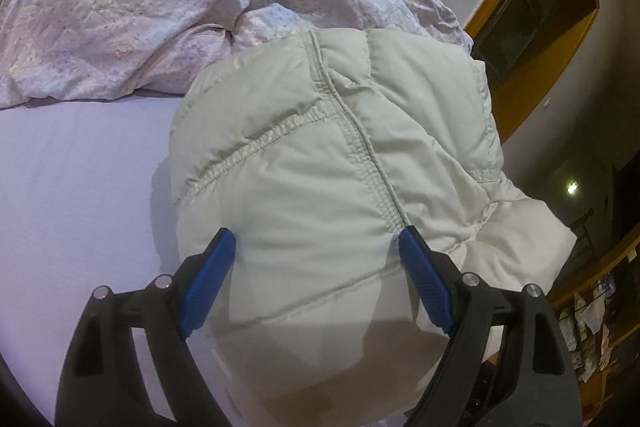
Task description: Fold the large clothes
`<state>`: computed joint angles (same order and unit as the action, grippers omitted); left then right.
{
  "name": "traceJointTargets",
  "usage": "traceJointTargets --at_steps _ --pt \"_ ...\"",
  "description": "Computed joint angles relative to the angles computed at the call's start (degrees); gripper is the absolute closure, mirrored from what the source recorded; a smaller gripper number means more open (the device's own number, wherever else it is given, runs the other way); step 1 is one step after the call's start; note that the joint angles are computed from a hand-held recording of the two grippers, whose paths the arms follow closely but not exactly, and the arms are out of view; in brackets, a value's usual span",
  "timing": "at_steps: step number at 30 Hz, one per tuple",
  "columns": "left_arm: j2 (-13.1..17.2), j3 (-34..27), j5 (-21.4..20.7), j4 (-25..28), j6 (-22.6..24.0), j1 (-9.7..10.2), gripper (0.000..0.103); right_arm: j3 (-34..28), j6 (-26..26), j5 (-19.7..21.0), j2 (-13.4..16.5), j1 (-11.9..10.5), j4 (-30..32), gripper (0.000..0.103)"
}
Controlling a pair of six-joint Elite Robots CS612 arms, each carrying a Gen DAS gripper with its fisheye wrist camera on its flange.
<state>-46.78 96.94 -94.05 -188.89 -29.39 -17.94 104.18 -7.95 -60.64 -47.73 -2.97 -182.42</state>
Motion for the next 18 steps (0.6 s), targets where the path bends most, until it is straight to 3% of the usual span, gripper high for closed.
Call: traceJointTargets --at_steps 18 --pt "0.85 -1.14 2.12 1.37 1.45 -1.75 0.019 -0.23 0.26 1.35 0.34 -0.34 0.06 0.063"
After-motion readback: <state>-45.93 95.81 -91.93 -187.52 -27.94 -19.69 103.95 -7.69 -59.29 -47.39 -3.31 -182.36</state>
